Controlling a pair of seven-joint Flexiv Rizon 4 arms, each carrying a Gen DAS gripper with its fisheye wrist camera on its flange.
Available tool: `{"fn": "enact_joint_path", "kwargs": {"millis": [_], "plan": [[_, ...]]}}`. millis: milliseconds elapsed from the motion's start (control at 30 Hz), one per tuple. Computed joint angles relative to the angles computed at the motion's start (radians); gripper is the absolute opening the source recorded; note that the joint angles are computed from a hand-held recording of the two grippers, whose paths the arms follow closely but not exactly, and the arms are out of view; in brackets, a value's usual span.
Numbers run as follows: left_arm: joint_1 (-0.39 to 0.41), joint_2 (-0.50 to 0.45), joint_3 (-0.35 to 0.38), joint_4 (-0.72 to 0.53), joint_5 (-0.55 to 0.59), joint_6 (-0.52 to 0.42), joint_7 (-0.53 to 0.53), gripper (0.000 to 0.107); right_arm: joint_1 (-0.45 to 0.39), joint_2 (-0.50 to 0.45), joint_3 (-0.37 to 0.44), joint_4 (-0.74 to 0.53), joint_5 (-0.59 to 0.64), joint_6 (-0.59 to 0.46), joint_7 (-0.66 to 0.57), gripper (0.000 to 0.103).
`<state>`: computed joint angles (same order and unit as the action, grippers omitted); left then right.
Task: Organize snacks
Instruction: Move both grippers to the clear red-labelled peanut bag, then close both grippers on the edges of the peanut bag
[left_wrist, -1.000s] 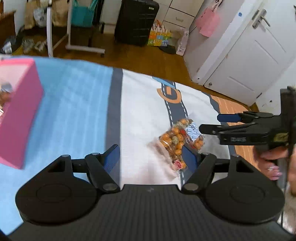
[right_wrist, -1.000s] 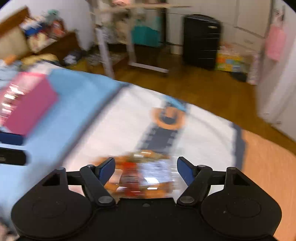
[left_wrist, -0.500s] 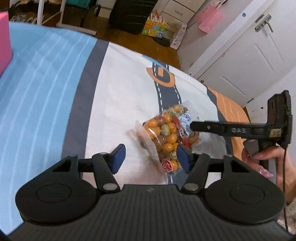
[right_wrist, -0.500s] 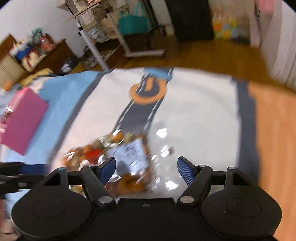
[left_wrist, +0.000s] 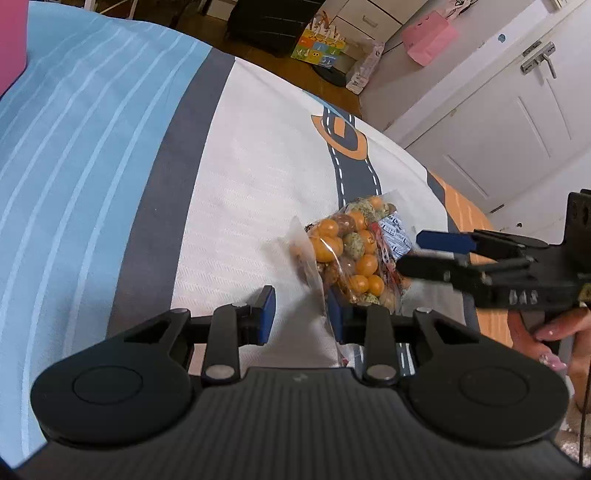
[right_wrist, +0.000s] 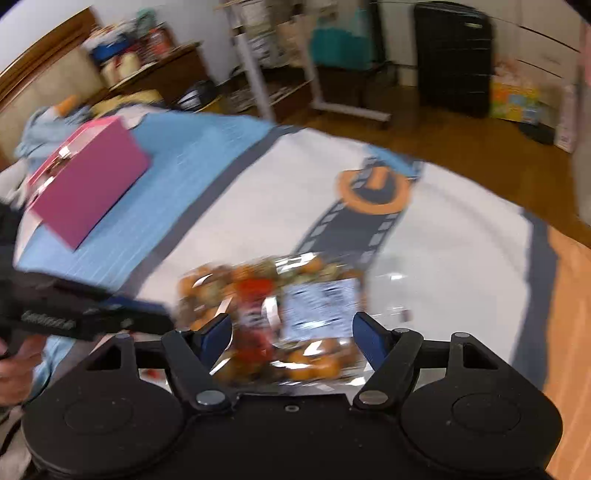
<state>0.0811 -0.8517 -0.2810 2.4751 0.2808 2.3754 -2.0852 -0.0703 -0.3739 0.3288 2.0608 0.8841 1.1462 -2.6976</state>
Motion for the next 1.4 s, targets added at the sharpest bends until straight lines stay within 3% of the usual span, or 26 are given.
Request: {"fn": "enact_joint_path", "kwargs": {"millis": [100, 233, 333, 433, 533, 700, 767, 900, 1067, 1200, 1300, 1400], "plan": [[0.014, -0.007, -0.009, -0.004, 0.008, -0.005, -0.008, 0.03, -0.007, -0.024, -0.003, -0.015, 0.039, 0.085, 0.008, 0.077], [0.019, -0.012, -0.008, -0.005, 0.007, -0.01, -0.013, 0.03, -0.05, -0.077, -0.012, -0.051, 0.038, 0.08, 0.053, 0.077], [0.012, -0.007, -0.003, -0.008, 0.003, -0.017, -0.005, 0.027, -0.152, -0.11, 0.02, -0.097, 0.089, -0.027, 0.021, 0.08], [0.011, -0.004, -0.003, -0.012, 0.003, -0.022, 0.003, 0.022, -0.234, -0.136, 0.003, -0.169, 0.116, -0.309, 0.102, 0.083], [0.01, -0.004, 0.003, -0.013, -0.005, -0.019, 0.003, 0.017, -0.196, -0.124, -0.024, -0.162, 0.103, -0.36, 0.064, 0.08], [-0.018, 0.014, 0.04, 0.003, -0.04, -0.005, 0.014, 0.012, -0.059, -0.063, -0.043, -0.082, 0.031, -0.232, 0.041, 0.075], [0.021, -0.006, 0.023, 0.001, -0.003, 0.008, 0.007, 0.009, -0.006, -0.04, -0.045, -0.048, -0.01, -0.165, 0.06, 0.075], [0.116, -0.053, -0.031, -0.011, 0.086, 0.031, -0.017, 0.01, 0.114, -0.011, -0.073, 0.049, -0.19, 0.02, 0.184, 0.085], [0.045, -0.034, 0.009, -0.013, 0.034, 0.044, 0.009, 0.01, 0.038, -0.024, -0.01, 0.044, -0.202, 0.02, 0.156, 0.09], [-0.025, -0.003, 0.046, -0.011, -0.023, 0.031, 0.043, 0.01, -0.026, -0.007, 0.026, 0.015, -0.15, -0.095, 0.098, 0.091], [-0.044, 0.0, 0.056, -0.006, -0.044, 0.039, 0.049, 0.009, 0.063, 0.026, 0.004, 0.084, -0.212, 0.027, 0.11, 0.092], [-0.08, 0.017, 0.077, -0.002, -0.074, 0.039, 0.072, 0.009, 0.071, 0.024, 0.009, 0.087, -0.217, 0.032, 0.136, 0.095]]}}
